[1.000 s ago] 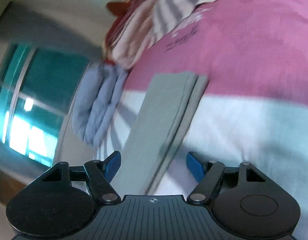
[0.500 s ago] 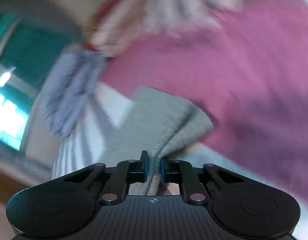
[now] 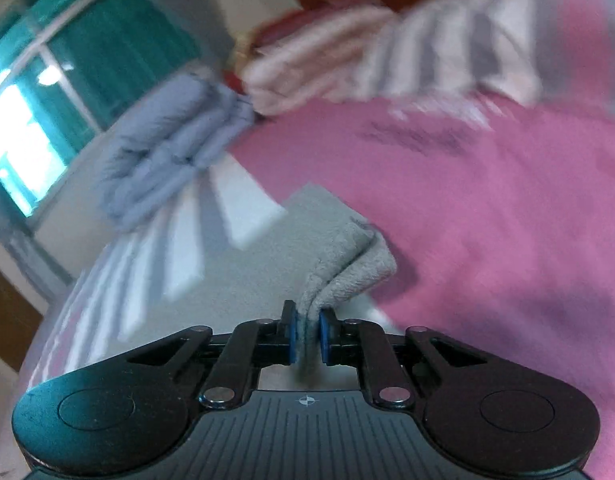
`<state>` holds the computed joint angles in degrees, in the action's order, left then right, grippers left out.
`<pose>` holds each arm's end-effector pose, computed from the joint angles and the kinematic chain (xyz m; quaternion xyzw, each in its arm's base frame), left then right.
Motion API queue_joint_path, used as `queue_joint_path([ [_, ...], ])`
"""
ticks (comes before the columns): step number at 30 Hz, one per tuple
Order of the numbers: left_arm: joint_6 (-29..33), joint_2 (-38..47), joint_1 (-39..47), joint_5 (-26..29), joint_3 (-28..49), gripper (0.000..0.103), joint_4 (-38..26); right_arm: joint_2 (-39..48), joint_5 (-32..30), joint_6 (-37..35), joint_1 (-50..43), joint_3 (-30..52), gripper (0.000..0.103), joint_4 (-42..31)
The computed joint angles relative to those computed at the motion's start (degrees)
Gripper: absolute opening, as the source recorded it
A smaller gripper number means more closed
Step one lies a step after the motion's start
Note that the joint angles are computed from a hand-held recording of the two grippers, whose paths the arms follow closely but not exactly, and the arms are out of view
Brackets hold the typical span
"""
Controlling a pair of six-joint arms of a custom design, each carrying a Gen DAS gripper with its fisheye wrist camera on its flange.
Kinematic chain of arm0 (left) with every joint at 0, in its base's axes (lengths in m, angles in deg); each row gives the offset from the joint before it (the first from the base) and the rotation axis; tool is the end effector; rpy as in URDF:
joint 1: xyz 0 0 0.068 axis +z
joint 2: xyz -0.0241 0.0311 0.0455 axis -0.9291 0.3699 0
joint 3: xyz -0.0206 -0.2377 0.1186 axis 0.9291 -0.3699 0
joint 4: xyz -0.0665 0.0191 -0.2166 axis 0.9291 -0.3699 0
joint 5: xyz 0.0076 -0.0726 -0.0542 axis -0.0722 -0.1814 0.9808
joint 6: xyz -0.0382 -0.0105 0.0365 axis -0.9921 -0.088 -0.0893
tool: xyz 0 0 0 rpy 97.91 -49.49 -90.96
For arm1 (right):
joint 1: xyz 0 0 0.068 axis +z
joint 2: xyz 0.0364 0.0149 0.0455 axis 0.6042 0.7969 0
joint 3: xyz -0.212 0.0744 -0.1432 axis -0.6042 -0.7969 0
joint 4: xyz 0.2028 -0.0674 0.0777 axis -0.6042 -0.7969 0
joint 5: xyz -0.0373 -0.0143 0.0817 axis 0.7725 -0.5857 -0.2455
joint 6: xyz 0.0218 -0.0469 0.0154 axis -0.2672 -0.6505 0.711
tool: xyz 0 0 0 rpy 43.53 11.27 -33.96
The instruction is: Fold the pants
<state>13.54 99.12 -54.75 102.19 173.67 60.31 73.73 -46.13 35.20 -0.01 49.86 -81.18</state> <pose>0.4569 0.0868 0.1995 -0.0633 0.8434 -0.3096 0.4346 0.1085 -0.0798 0.2143 0.5235 0.6855 0.0351 0.5048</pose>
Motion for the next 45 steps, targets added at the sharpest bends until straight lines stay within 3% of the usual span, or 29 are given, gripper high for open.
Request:
queue_joint_path([
  [5,-1.3,2.63,1.16,0.22,6.38,0.081,-2.99,9.16,17.39,3.27,24.23,11.09,0.011,5.23],
  [8,-1.14,4.39,2.89,1.34,9.94,0.082,-4.73,18.38,25.1,3.04,36.81,18.4,0.011,9.82],
  [11,-0.77,5.8,4.84,2.76,12.27,0.083,-6.15,30.38,28.82,0.76,46.83,27.11,0.011,15.1],
  [14,-0.79,6.59,6.64,4.2,13.0,0.083,-6.89,42.87,28.62,-0.27,54.18,35.61,0.011,18.21],
  [16,-0.4,6.94,7.53,5.07,13.18,0.083,-7.47,52.58,25.11,-1.36,58.26,42.15,0.011,18.5],
  [19,1.02,7.75,8.86,6.68,14.64,0.083,-9.37,67.47,16.5,-1.7,62.26,54.72,0.016,10.67],
  [20,1.33,7.84,9.37,7.17,14.87,0.083,-9.65,70.78,17.45,-1.43,63.91,56.82,0.018,9.35],
  [21,1.24,7.83,9.6,7.39,14.86,0.084,-9.42,71.65,22.73,-1.99,66.24,56.05,0.024,11.66],
  [24,1.7,8.32,10.17,7.86,14.87,0.084,-8.78,71.3,22.7,-2.64,66.99,54.53,0.038,14.55],
  [30,1.39,9.27,9.71,7.44,16.12,0.085,-8.75,70.46,25.6,-11.05,70.73,56.81,0.038,12.31],
  [34,1.53,9.79,9.92,7.6,17.67,0.085,-10.37,73.72,25.92,-12.22,70.36,62.6,0.038,9.11],
  [36,1.75,10.08,10.2,7.51,18.26,0.085,-10.95,76.44,27.28,-14.82,70.89,67.87,0.038,3.43],
  [39,1.66,10.16,10.53,7.63,18.68,0.085,-11.68,80.93,29.98,-18.8,71.0,73.55,0.035,-1.55],
  [41,1.79,9.94,10.67,7.62,18.34,0.085,-11.4,79.81,28.01,-17.18,70.0,71.2,0.017,1.06],
  [43,2.06,10.14,10.69,7.66,18.67,0.085,-11.61,76.78,26.23,-15.46,69.18,66.91,0.017,4.83],
  [45,2.04,10.15,10.38,7.03,18.42,0.086,-11.18,75.38,25.81,-18.09,69.83,65.64,0.018,4.62],
])
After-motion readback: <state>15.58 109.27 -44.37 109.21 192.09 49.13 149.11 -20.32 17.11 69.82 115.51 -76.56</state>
